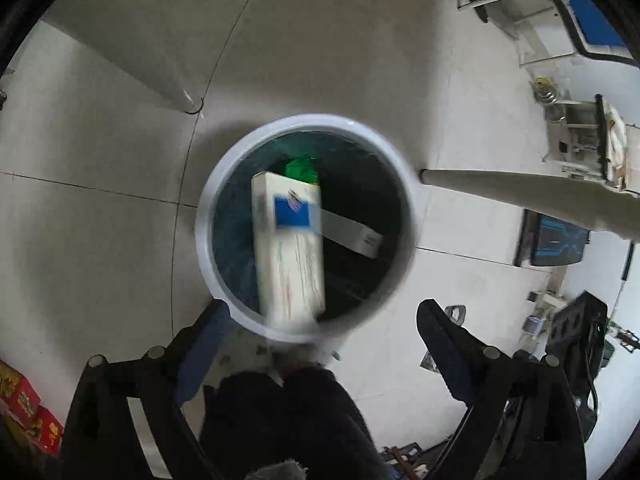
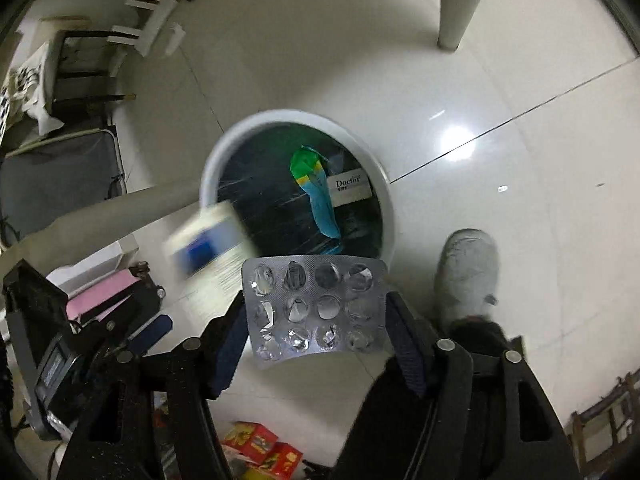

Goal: Collect trash
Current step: 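Open both tools over the trash bin to drop the pack and box, then move both tools back over the table toward the remaining items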

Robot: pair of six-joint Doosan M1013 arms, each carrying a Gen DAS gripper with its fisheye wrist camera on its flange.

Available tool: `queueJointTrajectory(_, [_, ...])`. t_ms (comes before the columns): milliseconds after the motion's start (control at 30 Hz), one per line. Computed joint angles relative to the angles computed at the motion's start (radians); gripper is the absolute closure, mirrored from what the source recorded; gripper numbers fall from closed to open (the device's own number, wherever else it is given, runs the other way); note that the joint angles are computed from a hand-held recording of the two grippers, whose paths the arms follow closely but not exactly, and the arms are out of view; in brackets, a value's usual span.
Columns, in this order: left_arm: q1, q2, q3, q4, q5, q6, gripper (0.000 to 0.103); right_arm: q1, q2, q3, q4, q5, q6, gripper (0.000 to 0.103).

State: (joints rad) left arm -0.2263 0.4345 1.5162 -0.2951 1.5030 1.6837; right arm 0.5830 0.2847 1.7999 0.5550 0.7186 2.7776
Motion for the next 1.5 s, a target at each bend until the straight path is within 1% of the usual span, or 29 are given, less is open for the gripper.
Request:
queueJointTrajectory(67, [0.0, -0.007, 0.018, 0.027, -0.026, -0.001, 0.008, -0.01, 0.022, 0.019, 0.07, -0.045, -0.065, 0.03])
queueJointTrajectory(100, [0.001, -0.013, 0.027, 0.044, -0.038, -0.003, 0.008, -0.013, 0.033, 0.033, 0.128, -0.085, -0.12, 0.028])
queueJointTrajectory(133, [-0.001, -0.024, 0.034, 0.068, -0.051, -0.007, 0.008, -0.016, 0.042, 0.038, 0.168, -0.1, -0.161, 0.026])
queueJointTrajectory(200, [-0.007, -0.05, 0.049, 0.121, -0.083, -0.019, 0.008, -0.013, 0.048, 0.031, 0.152, -0.095, -0.162, 0.011])
queueJointTrajectory(233, [-0.01, -0.068, 0.054, 0.153, -0.099, -0.029, 0.008, -0.013, 0.05, 0.022, 0.133, -0.084, -0.159, 0.009])
queueJointTrajectory(300, [-0.014, -0.095, 0.062, 0.209, -0.13, -0.037, 0.008, -0.012, 0.055, -0.001, 0.081, -0.035, -0.145, 0.005])
queueJointTrajectory(367, [-0.03, -0.131, 0.069, 0.292, -0.161, -0.043, 0.008, -0.011, 0.06, -0.045, -0.002, 0.058, -0.13, 0.003])
queueJointTrajectory(433, [-0.039, -0.156, 0.065, 0.353, -0.172, -0.043, 0.008, -0.002, 0.067, -0.101, -0.109, 0.166, -0.105, 0.003])
queueJointTrajectory(467, [-0.041, -0.165, 0.062, 0.362, -0.168, -0.043, 0.008, 0.006, 0.073, -0.135, -0.168, 0.23, -0.092, 0.002])
queueJointTrajectory(600, [-0.037, -0.189, 0.029, 0.371, -0.1, -0.026, 0.008, 0.036, 0.065, -0.223, -0.336, 0.435, -0.073, 0.001])
queueJointTrajectory(667, [-0.04, -0.2, 0.006, 0.364, -0.065, -0.022, 0.008, 0.042, 0.055, -0.249, -0.377, 0.491, -0.077, 0.001])
queueJointTrajectory(733, [-0.045, -0.209, -0.021, 0.362, -0.035, -0.023, 0.008, 0.054, 0.05, -0.297, -0.427, 0.565, -0.07, 0.001])
queueJointTrajectory(800, [-0.042, -0.219, -0.057, 0.346, 0.002, -0.017, 0.008, 0.062, 0.042, -0.336, -0.457, 0.615, -0.069, 0.001])
queueJointTrajectory(867, [-0.053, -0.223, -0.067, 0.344, 0.009, -0.026, 0.008, 0.065, 0.035, -0.37, -0.474, 0.654, -0.074, 0.001])
queueJointTrajectory(1000, [-0.05, -0.24, -0.124, 0.327, 0.066, -0.014, 0.008, 0.076, 0.025, -0.462, -0.506, 0.741, -0.08, 0.002])
queueJointTrajectory(1133, [-0.046, -0.257, -0.175, 0.321, 0.115, 0.009, 0.008, 0.088, 0.019, -0.542, -0.516, 0.809, -0.082, 0.002])
queueJointTrajectory(1267, [-0.034, -0.26, -0.258, 0.296, 0.197, 0.024, 0.008, 0.099, 0.013, -0.63, -0.513, 0.88, -0.07, 0.002])
queueJointTrajectory(1367, [-0.03, -0.254, -0.339, 0.288, 0.246, 0.031, 0.008, 0.105, 0.016, -0.72, -0.515, 0.938, -0.053, 0.002])
queueJointTrajectory(1433, [-0.027, -0.246, -0.394, 0.283, 0.258, 0.031, 0.008, 0.103, 0.017, -0.773, -0.509, 0.956, -0.027, 0.001])
queueJointTrajectory(1500, [-0.03, -0.234, -0.443, 0.28, 0.253, 0.029, 0.008, 0.097, 0.024, -0.834, -0.518, 0.983, -0.006, 0.001])
